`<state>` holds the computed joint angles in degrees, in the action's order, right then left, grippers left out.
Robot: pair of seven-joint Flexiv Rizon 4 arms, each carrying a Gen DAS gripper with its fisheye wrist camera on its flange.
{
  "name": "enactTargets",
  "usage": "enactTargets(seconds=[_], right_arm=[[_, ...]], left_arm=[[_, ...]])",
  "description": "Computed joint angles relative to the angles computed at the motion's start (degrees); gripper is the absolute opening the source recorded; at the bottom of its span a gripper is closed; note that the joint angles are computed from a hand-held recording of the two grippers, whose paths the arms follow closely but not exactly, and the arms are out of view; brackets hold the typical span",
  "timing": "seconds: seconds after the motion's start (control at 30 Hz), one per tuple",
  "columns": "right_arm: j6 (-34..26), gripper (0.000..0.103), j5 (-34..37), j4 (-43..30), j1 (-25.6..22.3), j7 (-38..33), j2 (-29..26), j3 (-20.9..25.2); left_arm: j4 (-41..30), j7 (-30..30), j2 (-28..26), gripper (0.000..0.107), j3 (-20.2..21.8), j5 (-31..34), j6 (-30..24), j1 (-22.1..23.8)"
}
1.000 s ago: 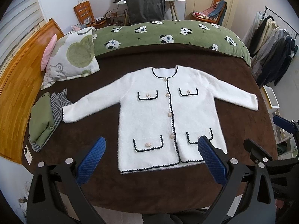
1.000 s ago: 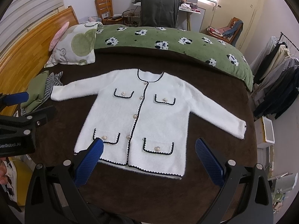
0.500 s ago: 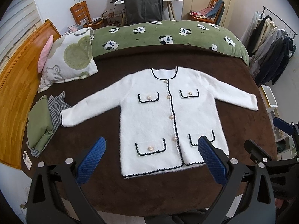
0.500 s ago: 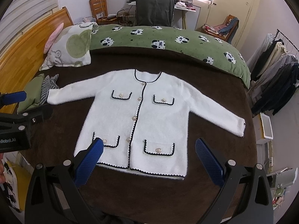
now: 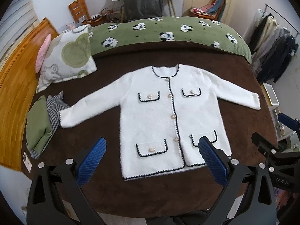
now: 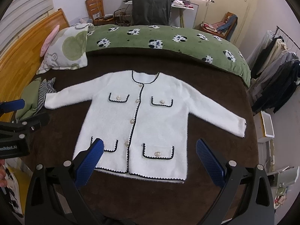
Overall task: Fold large clothes
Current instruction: 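Grasp the cardigan sleeve cuff with the right tool and lift it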
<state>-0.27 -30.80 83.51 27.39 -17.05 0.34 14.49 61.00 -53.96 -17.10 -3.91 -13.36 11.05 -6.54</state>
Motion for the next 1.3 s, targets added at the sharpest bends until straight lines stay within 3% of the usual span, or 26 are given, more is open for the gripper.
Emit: enactTargets(seconds=[0.17,0.43,0.6,0.7,0.83,0.93,1.07,1.23,1.3], right_arm=[[-5.4,0.097,-2.7,-1.1,0.3,0.9,0.2,0.1],[-13.9,0.097,-3.7,-0.5,-0.5,8.7,3.1,1.0],[-16.6,0.097,-3.5,5.1,-3.5,10.5,8.2,1.4],[-12.3,0.097,-1.3,12.7,-6.9,10.0,13.7,0.2],[-2.3,0.097,0.4,26.3,-13.7,6.6,21.7,-2.3],[5.1,0.097,0.1,34.7,-17.8,4.8,26.0,-4.2],[17.6,0.097,-2.1,47.6,-24.8,4.0,31.5,-8.5],[32.9,0.097,-5.9,59.9,-33.8,4.3,32.7,-13.9],[39.5,0.097,-7.6,63.5,-37.5,4.6,31.9,-16.2]], left_arm=[[-4.0,2.2,-2.7,0.097,-1.8,-1.5,-1.7,-0.9],[-10.4,8.4,-7.6,0.097,-4.2,-3.0,-4.0,-4.2],[-13.8,6.6,-11.4,0.097,-4.7,-3.1,-5.4,-7.6],[-12.1,5.9,-12.5,0.097,-5.0,-2.9,-3.2,-10.0],[-7.4,3.4,-14.3,0.097,-4.7,0.0,5.7,-14.8],[-8.5,0.0,-18.5,0.097,-4.7,2.2,9.5,-18.0],[-12.8,-4.6,-25.9,0.097,-4.8,3.6,12.4,-21.8],[-20.3,-6.7,-36.0,0.097,-3.7,6.2,17.3,-26.4],[-26.3,-6.9,-40.7,0.097,-2.7,7.0,15.5,-27.9]])
